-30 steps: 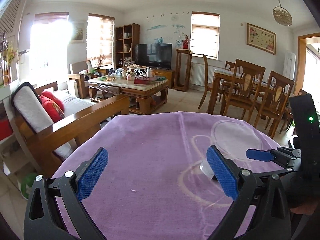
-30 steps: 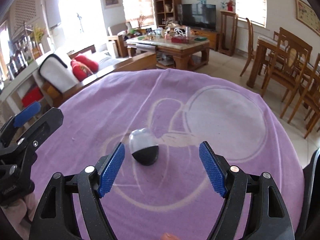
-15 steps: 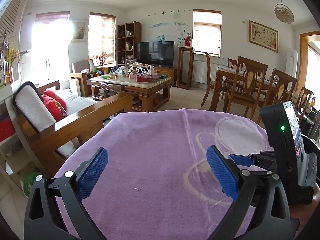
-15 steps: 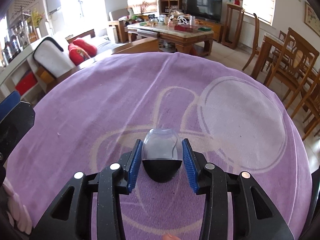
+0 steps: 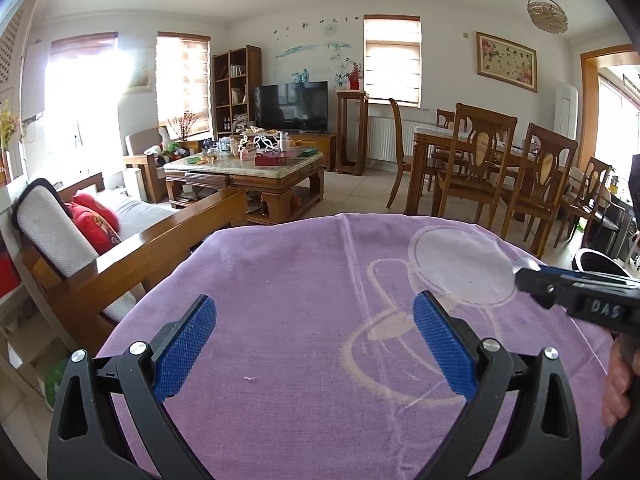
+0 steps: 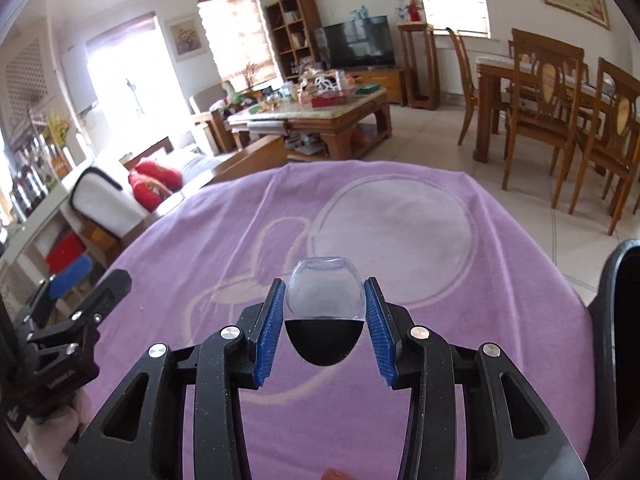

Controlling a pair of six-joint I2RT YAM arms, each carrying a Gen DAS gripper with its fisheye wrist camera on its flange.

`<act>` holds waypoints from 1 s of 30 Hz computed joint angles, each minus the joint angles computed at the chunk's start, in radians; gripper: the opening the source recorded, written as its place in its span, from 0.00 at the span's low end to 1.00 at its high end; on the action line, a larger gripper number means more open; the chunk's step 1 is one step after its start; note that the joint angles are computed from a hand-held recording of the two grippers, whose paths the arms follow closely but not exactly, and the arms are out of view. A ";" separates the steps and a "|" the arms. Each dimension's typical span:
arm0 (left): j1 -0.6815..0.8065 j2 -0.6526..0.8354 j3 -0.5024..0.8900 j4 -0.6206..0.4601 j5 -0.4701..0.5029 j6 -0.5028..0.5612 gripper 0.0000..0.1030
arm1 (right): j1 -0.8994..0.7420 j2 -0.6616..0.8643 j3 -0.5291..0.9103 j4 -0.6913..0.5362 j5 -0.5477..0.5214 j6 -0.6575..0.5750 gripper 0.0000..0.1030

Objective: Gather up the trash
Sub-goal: 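Carry the cap over the black bin and open right tool to drop it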

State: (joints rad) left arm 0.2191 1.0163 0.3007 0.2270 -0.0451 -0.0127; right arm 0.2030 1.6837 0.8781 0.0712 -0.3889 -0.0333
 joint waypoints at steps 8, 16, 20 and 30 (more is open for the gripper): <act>-0.057 -0.016 0.021 -0.044 0.040 -0.050 0.95 | -0.320 -0.112 -0.054 -0.016 -0.152 -0.058 0.39; -0.319 -0.050 0.074 -0.118 -0.077 -0.138 0.95 | -0.592 -0.077 -0.020 -0.050 -0.241 -0.152 0.39; -0.476 0.009 0.112 -0.116 -0.170 -0.179 0.95 | -0.672 -0.056 -0.023 -0.042 -0.265 -0.173 0.39; -0.692 0.192 0.137 0.028 -0.339 -0.204 0.95 | -0.804 0.036 0.003 0.005 -0.277 -0.220 0.39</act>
